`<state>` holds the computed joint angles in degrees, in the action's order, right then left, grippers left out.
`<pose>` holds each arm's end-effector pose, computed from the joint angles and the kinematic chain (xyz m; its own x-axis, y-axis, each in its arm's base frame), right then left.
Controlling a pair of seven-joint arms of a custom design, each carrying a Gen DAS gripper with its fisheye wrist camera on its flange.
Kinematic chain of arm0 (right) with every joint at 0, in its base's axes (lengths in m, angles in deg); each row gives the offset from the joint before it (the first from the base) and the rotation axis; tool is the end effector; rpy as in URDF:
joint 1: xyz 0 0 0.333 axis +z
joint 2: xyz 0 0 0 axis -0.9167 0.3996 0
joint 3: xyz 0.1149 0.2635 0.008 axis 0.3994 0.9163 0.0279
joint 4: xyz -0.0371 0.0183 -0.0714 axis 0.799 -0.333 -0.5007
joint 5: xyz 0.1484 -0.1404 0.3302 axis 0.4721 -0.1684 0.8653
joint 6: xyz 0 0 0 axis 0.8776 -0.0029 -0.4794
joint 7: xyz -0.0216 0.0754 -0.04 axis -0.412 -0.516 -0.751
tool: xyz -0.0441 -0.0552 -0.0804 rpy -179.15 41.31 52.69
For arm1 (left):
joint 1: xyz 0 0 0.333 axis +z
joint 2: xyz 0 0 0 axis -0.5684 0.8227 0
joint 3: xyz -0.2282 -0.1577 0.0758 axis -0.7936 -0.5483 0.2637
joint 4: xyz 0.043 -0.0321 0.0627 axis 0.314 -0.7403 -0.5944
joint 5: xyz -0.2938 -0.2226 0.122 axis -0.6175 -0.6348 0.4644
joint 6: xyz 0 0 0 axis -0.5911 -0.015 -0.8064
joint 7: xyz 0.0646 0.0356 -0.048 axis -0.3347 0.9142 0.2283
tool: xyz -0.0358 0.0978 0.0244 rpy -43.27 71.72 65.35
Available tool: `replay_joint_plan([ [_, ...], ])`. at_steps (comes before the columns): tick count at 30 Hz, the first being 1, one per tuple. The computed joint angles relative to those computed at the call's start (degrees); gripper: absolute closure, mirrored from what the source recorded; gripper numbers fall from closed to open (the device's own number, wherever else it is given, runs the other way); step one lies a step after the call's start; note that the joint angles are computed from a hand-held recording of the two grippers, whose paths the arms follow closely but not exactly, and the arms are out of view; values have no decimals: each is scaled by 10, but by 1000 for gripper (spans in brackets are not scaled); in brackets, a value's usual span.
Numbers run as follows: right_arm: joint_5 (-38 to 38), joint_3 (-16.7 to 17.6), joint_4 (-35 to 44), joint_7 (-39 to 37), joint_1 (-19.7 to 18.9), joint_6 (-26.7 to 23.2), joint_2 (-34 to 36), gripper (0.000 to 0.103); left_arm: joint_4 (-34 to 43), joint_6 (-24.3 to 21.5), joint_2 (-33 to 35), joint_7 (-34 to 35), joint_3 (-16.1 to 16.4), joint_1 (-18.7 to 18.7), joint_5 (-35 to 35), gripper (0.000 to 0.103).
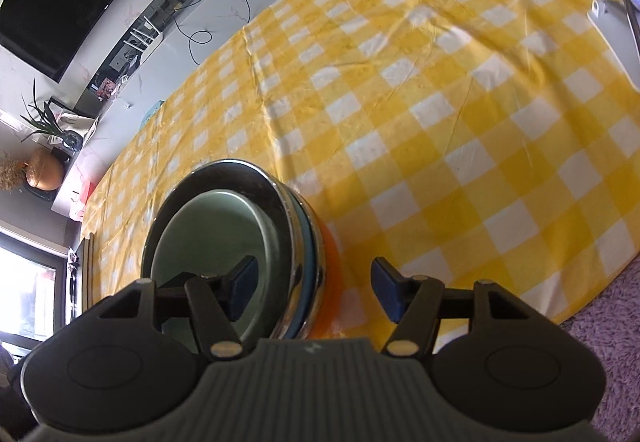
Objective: Organize plates and bowls
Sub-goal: 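Grasp the rim of the nested bowl stack with the left gripper and lift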
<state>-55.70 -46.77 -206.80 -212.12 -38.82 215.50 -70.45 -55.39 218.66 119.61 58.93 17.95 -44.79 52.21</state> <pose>0.5840 0.1661 0.3139 -0.6346 -0.5711 -0.5207 -0.4452 0.8209 -0.3577 0.6985 -0.3123 0.3521 -0.4092 -0.7988 0.4411 -0.8632 0.1821 -0.4709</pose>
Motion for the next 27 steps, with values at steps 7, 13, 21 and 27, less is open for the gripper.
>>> replay_joint_plan([
  [7,70,10,-5,-42,-18,63,25,42,46,-36,37,-17,-5,-1,-10,31],
  [13,128,24,-10,-76,-32,102,39,48,97,-75,73,-30,-6,-5,-16,39],
  [21,186,45,-8,-130,-45,101,40,59,113,-92,80,-33,-8,-4,-27,47],
  [27,230,39,-9,-161,-30,90,38,62,96,-78,68,-26,-5,-7,-23,47],
])
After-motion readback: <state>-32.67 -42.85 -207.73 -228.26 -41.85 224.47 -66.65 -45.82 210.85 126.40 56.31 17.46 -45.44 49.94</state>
